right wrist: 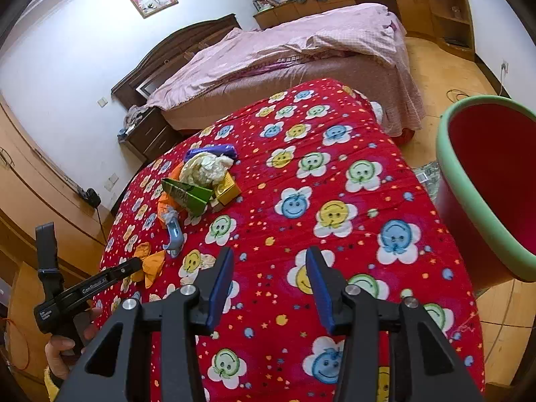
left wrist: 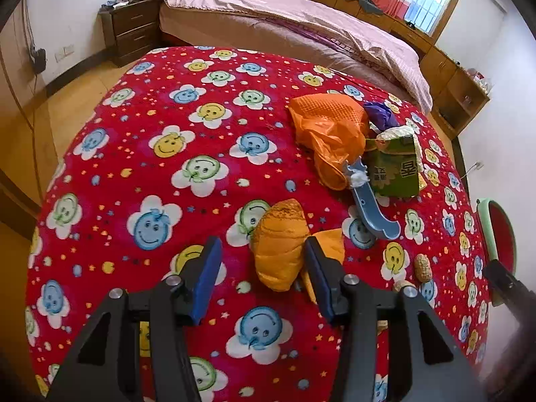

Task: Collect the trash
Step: 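Grasp the orange bow-shaped piece with the left tool while the right tool grasps the blue plastic slide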

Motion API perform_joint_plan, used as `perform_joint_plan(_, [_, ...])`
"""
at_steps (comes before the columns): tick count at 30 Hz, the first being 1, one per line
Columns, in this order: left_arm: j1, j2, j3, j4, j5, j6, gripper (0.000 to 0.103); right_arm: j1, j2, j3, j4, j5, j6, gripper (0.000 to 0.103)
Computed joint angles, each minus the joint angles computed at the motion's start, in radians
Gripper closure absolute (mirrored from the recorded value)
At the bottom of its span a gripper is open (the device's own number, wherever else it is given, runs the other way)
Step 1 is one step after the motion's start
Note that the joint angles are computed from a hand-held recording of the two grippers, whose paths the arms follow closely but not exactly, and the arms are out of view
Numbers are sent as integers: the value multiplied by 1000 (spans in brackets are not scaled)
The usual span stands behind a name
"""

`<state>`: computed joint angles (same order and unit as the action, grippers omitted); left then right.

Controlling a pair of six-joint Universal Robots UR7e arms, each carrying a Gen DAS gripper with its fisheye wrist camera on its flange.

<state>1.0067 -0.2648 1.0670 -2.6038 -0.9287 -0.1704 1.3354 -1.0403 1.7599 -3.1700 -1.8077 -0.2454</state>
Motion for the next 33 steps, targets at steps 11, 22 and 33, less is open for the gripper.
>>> perform_joint_plan(11, [12,18,-13,-51,-74,26,72,20,43,-49,53,-22,-8,55])
perform_joint_plan(22, [0,-31,70,-176,-22,63,77,51,108,-134,147,-22,-33,55])
perform_joint_plan(33, [20,-55,93,-198,44,40,77,114,235,-285,249,-68,-116,55])
